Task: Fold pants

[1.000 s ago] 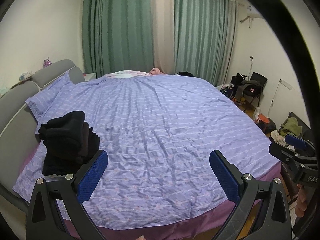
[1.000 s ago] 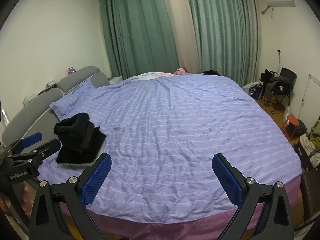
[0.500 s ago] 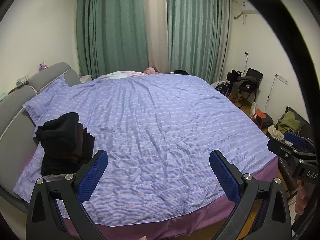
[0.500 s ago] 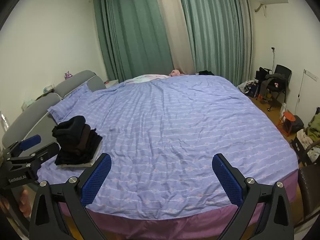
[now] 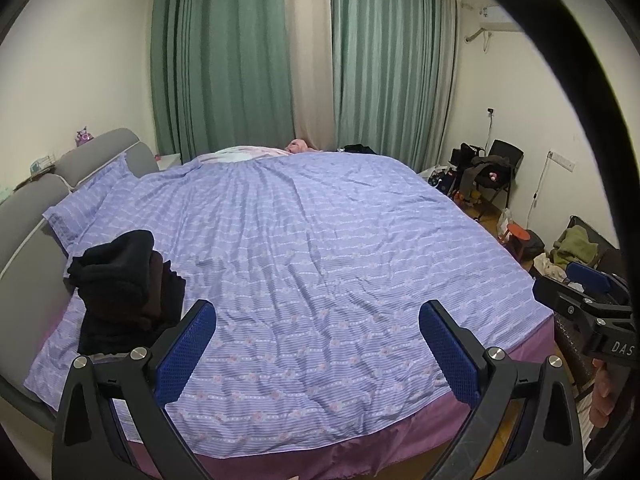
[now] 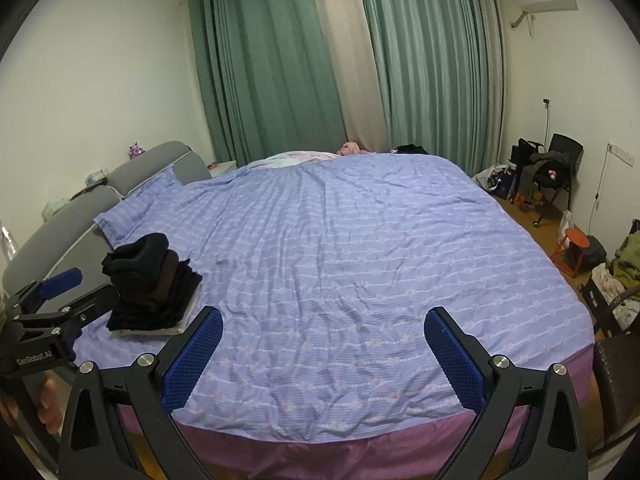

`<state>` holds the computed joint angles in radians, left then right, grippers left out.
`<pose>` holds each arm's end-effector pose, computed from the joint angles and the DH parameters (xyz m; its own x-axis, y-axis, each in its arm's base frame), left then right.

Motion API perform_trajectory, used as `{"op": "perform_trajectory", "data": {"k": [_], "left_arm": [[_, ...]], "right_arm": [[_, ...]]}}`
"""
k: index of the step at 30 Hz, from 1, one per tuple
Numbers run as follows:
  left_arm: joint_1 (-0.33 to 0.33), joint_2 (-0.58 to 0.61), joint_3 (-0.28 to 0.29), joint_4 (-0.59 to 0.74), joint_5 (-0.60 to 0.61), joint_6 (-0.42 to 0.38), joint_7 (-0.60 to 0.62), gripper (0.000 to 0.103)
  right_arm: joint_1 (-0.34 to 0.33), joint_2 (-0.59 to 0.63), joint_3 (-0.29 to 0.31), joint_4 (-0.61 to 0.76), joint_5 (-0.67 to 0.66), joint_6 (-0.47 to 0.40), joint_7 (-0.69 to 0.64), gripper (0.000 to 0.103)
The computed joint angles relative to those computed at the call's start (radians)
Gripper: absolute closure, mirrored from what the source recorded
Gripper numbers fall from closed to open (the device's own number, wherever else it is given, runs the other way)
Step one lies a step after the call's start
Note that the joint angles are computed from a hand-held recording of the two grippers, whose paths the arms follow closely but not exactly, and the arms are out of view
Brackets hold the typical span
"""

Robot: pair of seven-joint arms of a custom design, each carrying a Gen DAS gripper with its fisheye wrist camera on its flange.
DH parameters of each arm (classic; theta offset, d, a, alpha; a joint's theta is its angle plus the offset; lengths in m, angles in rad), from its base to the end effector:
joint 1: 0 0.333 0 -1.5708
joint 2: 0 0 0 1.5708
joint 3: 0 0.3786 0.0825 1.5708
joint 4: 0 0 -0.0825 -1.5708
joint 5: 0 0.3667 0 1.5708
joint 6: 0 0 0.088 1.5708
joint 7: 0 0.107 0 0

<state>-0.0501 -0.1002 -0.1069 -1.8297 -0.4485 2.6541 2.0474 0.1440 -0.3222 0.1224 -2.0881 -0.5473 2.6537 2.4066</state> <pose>0.5519 -0.0794 0.7444 -0.3587 -0.9325 0.0435 -0.5352 0.1673 -0.8280 0.4493 0.1501 0.7230 -0.1332 -0.9857 -0.1029 -0.5424 0.1594 -0.8249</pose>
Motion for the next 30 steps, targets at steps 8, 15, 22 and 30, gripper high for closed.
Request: {"op": "perform_trajectory", "data": {"k": [8, 15, 22, 30], "left_arm": [[-0.002, 0.002, 0.002, 0.005, -0.014, -0.003, 0.015, 0.000], [-0.004, -0.002, 0.001, 0.004, -0.020, 0.003, 0.028, 0.000], [-0.007, -0.005, -0.001, 0.003, -0.015, 0.006, 0.025, 0.000], [-0.007, -0.005, 0.002, 0.007, -0.023, -0.002, 0.033, 0.000]], "right_arm": [[-0.001, -0.001, 0.000, 0.000, 0.001, 0.002, -0.002, 0.001], [-0.010, -0.008, 0.005, -0.006, -0.009, 0.005, 0.013, 0.001], [-0.010, -0.012, 0.009, -0.007, -0.017, -0.001, 0.024, 0.001], [-0.010, -0.015, 0.010, -0.006, -0.022, -0.008, 0.029, 0.001]]}}
